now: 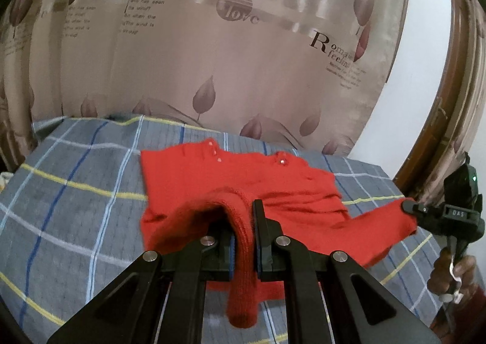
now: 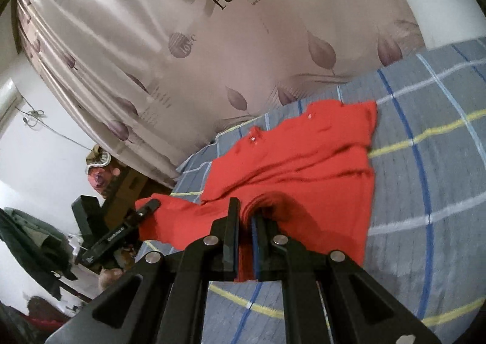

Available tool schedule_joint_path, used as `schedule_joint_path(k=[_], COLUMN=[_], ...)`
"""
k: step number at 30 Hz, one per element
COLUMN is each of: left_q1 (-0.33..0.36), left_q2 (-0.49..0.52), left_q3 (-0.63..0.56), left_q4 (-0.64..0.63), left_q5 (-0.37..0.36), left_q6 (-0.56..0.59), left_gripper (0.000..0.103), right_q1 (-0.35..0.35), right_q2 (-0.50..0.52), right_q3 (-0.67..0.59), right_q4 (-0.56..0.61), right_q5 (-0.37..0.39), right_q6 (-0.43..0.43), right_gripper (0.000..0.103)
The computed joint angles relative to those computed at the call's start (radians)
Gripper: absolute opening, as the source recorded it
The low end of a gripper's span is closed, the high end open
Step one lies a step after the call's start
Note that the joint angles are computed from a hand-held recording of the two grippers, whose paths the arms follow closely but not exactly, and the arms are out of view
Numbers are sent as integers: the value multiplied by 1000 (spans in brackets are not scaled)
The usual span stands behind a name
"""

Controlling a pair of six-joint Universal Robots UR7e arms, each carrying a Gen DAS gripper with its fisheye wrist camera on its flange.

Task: Fold small clothes

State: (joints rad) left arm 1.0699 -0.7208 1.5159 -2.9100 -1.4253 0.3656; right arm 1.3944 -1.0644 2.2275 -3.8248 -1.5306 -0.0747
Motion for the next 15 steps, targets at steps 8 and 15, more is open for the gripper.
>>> schedule_joint_path(k=[8,15], left_q1=[-4,-8], left_q2=[54,117], left_q3=[-80,-164], left_q4=[7,14], left_q5=[32,65], left_q6=[23,41], left_gripper=[9,9], right_q1=[-11,-19], right_q2=[-8,-10], right_q3=[-56,-127], right_q4=[45,101], right_q5=[-8,-3], right_q6=[1,11], right_gripper=[8,8])
